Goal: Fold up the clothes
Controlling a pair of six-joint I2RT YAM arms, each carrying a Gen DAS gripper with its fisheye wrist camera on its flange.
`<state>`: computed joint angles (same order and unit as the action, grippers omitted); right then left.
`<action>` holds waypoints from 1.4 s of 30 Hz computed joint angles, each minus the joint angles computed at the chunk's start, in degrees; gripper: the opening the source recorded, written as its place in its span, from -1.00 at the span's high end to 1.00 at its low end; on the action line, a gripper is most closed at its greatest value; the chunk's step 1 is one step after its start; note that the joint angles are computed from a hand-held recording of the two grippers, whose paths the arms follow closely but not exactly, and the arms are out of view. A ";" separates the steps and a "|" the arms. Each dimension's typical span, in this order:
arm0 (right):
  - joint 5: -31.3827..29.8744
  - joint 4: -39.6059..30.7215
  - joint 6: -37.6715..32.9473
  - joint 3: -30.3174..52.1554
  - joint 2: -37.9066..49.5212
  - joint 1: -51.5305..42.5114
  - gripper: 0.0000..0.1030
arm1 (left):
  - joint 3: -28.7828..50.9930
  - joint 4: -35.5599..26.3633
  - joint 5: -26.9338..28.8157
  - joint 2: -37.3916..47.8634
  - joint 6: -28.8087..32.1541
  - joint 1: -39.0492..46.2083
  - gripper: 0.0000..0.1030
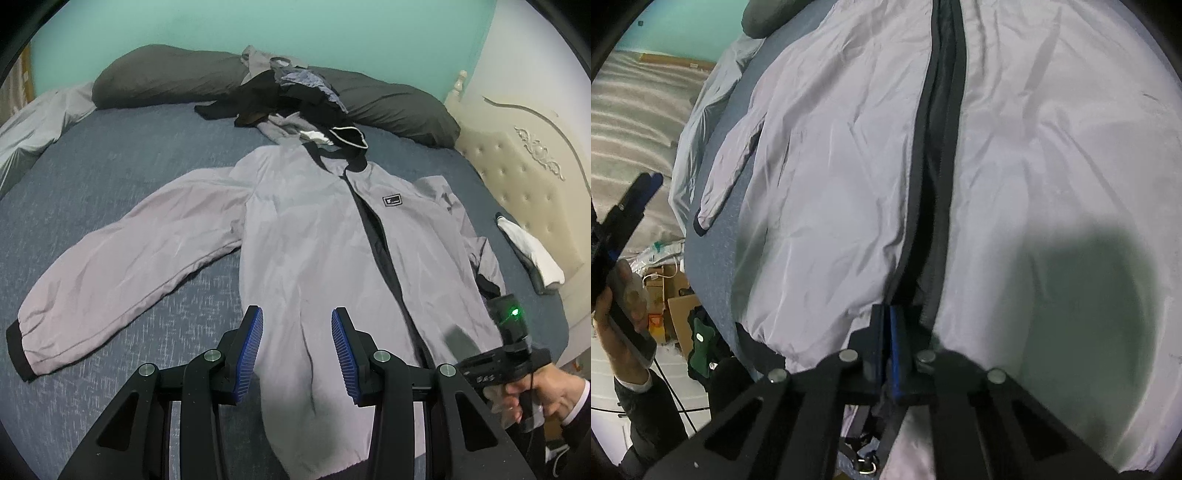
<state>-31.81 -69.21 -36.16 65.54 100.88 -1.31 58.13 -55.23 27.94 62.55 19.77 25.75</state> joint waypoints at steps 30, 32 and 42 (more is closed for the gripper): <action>6.99 4.45 1.22 -0.45 -1.09 -1.03 0.96 | -13.39 2.40 -2.95 8.45 10.22 1.32 0.18; 6.11 3.95 0.93 0.01 -0.86 -1.17 0.96 | -13.60 2.26 -2.15 8.77 10.01 1.40 0.19; 4.74 2.08 -1.42 0.71 -0.78 -1.14 0.95 | -15.75 3.00 -2.65 9.61 10.71 0.92 0.61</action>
<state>-27.07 -67.13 -37.58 66.25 100.10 -2.45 42.37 -52.23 25.29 72.16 30.48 26.66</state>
